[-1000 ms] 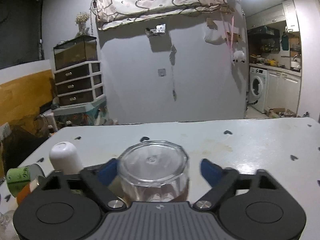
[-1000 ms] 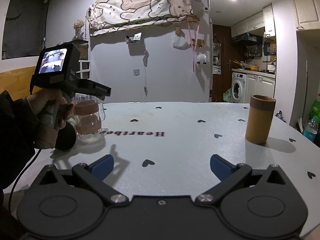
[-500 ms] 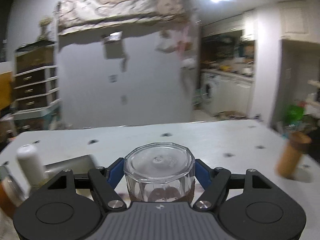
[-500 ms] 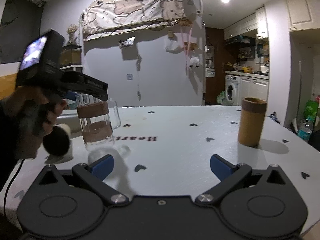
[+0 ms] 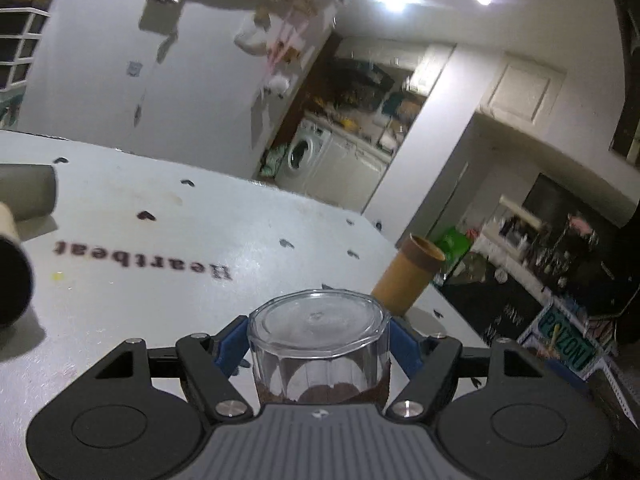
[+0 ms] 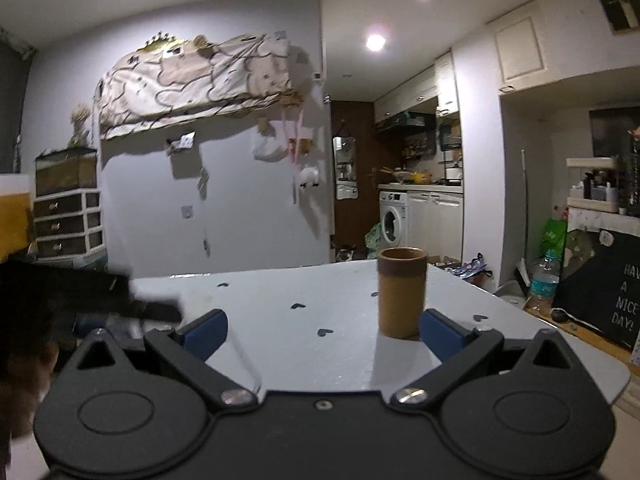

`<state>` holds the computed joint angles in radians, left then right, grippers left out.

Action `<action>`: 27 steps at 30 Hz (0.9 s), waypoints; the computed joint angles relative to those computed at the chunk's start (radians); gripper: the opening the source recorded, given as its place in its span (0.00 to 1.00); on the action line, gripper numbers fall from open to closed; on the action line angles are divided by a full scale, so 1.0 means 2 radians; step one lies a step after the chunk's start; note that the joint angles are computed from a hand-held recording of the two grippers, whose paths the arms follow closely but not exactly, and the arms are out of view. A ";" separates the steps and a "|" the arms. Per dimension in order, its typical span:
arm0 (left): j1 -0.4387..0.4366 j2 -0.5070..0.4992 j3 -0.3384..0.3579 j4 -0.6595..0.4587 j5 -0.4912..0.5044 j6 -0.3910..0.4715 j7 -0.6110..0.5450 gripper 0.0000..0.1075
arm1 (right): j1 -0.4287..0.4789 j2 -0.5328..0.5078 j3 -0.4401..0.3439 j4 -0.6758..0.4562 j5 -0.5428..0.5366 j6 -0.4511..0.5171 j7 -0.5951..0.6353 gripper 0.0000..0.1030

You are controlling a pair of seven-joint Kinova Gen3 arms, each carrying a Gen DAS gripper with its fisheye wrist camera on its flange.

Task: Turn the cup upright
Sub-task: 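Lift the glass mug with the left gripper and rotate it upright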

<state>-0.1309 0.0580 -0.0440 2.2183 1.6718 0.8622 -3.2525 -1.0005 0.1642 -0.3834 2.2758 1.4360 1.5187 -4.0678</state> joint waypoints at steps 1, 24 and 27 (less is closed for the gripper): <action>-0.007 0.005 -0.005 0.004 0.007 0.016 -0.010 0.69 | 0.002 -0.002 0.001 0.001 0.000 -0.003 -0.003 1.00; -0.170 0.025 -0.072 0.049 -0.158 0.158 -0.038 0.66 | 0.024 -0.002 0.006 -0.015 0.036 -0.097 0.026 1.00; -0.172 0.020 -0.070 0.051 -0.150 0.154 -0.051 0.66 | 0.024 -0.001 0.007 -0.017 0.038 -0.103 0.030 1.00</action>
<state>-0.4744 0.0979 -0.1833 2.3210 1.3725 1.1698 -3.3541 -0.9523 0.1628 -0.3696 2.2410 1.5114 1.3135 -4.0071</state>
